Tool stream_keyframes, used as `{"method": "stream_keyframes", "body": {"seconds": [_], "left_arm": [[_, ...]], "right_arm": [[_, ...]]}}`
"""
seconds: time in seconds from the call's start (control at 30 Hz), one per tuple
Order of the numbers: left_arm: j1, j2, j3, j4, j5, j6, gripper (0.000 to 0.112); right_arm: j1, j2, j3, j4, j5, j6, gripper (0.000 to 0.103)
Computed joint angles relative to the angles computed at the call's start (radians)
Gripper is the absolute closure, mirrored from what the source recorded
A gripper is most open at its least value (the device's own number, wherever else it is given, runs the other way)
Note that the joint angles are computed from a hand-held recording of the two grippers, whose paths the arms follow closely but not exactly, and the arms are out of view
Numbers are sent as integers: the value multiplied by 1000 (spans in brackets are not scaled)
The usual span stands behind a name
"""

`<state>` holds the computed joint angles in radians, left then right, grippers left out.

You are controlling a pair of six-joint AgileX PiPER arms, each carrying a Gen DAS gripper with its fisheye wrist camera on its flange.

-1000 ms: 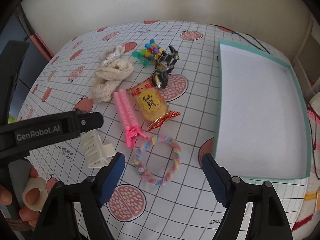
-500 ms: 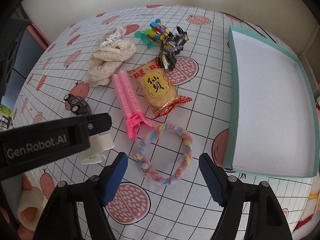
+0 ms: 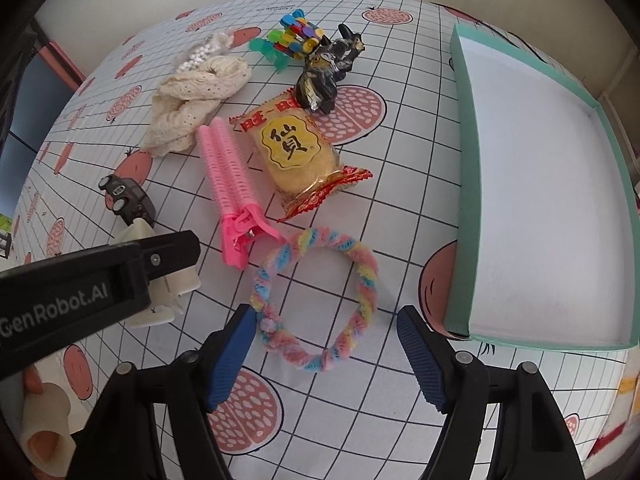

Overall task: Organize objects
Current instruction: 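Grasp the cream claw clip with the left tool while the right tool grasps the rainbow bracelet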

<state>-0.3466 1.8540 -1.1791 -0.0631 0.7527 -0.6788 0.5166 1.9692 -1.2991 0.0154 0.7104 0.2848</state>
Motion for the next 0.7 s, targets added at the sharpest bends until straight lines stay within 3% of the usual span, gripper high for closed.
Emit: {"method": "stream_keyframes", "body": {"seconds": [0.3,0.43,0.57,0.7], "left_arm": [[-1,26,-19,-16,14,18,79],[-1,30,-28,-10,21,17,79],[0,30,-30,-9,22,18,79],[6,27,-26,-15,20,29,79]], "right_arm": [[50,22,-33,-110,36,73,27],[54,24,-40,-111,42,75,29],[56,25,-48,-111,42,71,40],[58,23,-51,-114,43,80,45]]}}
